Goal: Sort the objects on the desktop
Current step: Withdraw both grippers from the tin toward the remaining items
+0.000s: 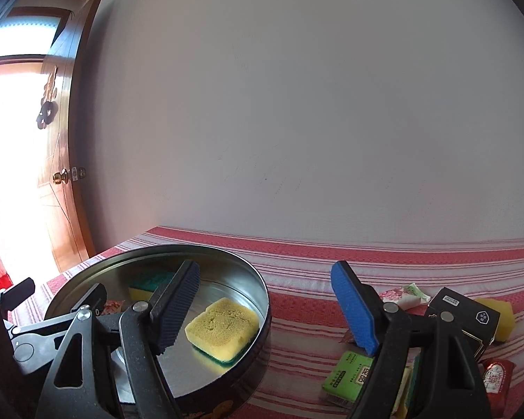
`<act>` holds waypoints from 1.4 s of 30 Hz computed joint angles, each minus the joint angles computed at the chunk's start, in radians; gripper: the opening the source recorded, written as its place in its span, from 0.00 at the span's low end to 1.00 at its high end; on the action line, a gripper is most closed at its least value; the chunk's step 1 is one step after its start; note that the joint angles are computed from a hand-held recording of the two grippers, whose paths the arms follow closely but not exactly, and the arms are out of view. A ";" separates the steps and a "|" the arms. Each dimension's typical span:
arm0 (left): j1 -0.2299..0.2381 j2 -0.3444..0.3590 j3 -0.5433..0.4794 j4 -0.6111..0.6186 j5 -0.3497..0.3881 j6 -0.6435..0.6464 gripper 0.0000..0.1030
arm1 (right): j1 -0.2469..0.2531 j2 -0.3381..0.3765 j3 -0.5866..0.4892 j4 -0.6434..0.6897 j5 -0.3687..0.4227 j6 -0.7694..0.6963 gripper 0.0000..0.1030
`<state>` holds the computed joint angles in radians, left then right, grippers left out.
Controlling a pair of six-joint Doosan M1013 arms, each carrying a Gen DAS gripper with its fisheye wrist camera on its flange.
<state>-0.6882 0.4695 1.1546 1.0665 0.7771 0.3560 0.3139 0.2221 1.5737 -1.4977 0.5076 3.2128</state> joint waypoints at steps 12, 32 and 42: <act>-0.023 -0.011 0.017 0.005 -0.016 0.019 0.99 | -0.004 -0.047 0.066 -0.045 0.024 -0.019 0.78; -0.084 -0.044 0.058 -0.166 -0.201 0.337 0.99 | -0.083 -0.169 0.212 -0.080 0.135 0.094 0.78; -0.122 -0.001 -0.016 -0.688 -0.135 1.052 0.99 | -0.112 -0.213 0.254 -0.072 0.210 0.120 0.78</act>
